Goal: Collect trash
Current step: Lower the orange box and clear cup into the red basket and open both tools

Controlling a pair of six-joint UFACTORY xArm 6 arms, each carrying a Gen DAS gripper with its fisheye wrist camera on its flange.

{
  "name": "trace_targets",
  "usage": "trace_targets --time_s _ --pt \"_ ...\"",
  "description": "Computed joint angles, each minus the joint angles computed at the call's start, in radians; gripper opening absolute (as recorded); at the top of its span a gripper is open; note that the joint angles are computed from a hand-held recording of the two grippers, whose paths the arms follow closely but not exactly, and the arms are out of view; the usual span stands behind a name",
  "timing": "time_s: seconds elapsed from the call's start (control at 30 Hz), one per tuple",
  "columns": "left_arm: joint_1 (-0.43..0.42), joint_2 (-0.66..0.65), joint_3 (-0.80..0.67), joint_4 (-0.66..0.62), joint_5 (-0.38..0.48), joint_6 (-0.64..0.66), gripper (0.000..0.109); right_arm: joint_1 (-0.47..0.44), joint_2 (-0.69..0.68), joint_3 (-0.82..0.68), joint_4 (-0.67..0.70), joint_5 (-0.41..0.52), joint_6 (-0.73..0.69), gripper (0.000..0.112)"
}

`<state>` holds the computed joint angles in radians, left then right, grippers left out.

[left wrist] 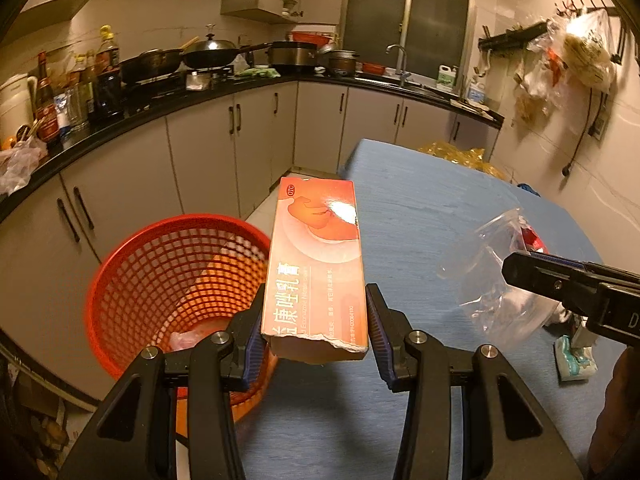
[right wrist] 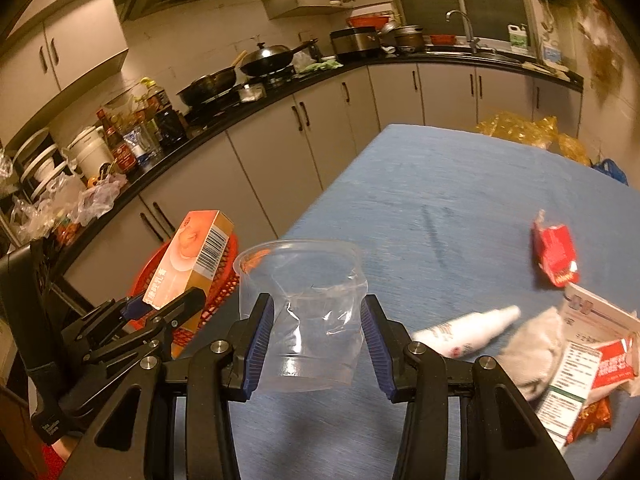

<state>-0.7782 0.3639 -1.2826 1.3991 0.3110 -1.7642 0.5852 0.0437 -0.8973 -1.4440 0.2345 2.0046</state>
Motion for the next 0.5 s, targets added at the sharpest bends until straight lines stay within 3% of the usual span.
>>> trace_targets --time_s 0.5 --pt "0.094 -0.088 0.130 0.069 -0.005 -0.107 0.044 0.059 0.199 -0.233 0.255 -0.011 -0.310 0.049"
